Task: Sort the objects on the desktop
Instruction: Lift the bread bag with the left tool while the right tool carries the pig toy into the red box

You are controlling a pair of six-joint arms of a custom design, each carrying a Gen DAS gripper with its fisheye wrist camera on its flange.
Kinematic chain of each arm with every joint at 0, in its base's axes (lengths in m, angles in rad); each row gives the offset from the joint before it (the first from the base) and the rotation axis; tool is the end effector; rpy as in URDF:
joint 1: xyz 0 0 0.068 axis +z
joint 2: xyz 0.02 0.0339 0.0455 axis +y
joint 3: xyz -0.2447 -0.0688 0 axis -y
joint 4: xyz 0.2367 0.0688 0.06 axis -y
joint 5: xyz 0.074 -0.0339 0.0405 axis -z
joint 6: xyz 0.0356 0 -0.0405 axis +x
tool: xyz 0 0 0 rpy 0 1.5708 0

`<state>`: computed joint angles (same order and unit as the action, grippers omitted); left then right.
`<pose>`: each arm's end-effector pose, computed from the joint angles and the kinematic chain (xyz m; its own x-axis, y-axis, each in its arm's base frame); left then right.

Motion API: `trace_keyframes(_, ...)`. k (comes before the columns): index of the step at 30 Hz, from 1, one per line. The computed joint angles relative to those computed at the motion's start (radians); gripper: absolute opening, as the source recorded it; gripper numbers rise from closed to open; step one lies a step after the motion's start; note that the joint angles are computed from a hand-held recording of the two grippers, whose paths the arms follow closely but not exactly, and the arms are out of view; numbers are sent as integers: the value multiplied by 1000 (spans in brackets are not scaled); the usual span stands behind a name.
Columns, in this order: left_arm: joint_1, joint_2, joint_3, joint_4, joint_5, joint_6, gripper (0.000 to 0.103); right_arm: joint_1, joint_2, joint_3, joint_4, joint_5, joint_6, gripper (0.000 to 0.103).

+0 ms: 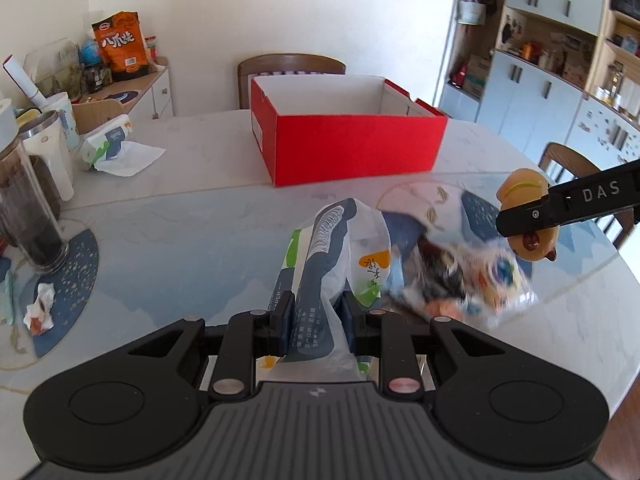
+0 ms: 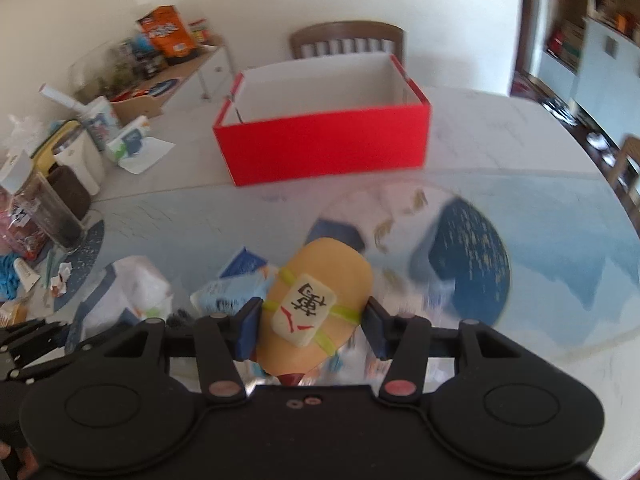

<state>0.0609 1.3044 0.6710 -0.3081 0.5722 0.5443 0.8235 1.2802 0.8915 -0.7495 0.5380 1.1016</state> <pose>0.2438 -0.0044 0.1738 -0.5521 0.4025 -0.7302 0.6462 0.7600 -0.0697 0.1734 0.1604 0.2188 -0.7106 0.3600 -0.6045 0.3316 0.9291 0.1636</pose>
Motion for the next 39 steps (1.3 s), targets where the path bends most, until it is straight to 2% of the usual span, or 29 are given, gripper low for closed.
trace_keyframes(9, -235, 48, 102, 61, -197, -265, 23, -331, -111, -31, 145, -206, -489, 52)
trace_keyframes(14, -346, 134, 221, 77, -297, -363, 23, -502, -73, 7, 195, -341, -652, 52)
trace_keyframes(21, -457, 303, 439, 66, -396, -419, 23, -694, 34, 87, 257, -482, -819, 52)
trace_keyframes(30, -525, 603, 854, -63, -468, -439, 23, -829, 235, 242, 321, -542, -966, 52)
trace_keyframes(36, -526, 873, 1283, -260, -473, -449, 23, -867, 389, 347, 393, -589, -1030, 52)
trace_keyframes(39, -523, 1047, 1568, -394, -470, -458, 23, -872, 498, 434, 401, -587, -1046, 52)
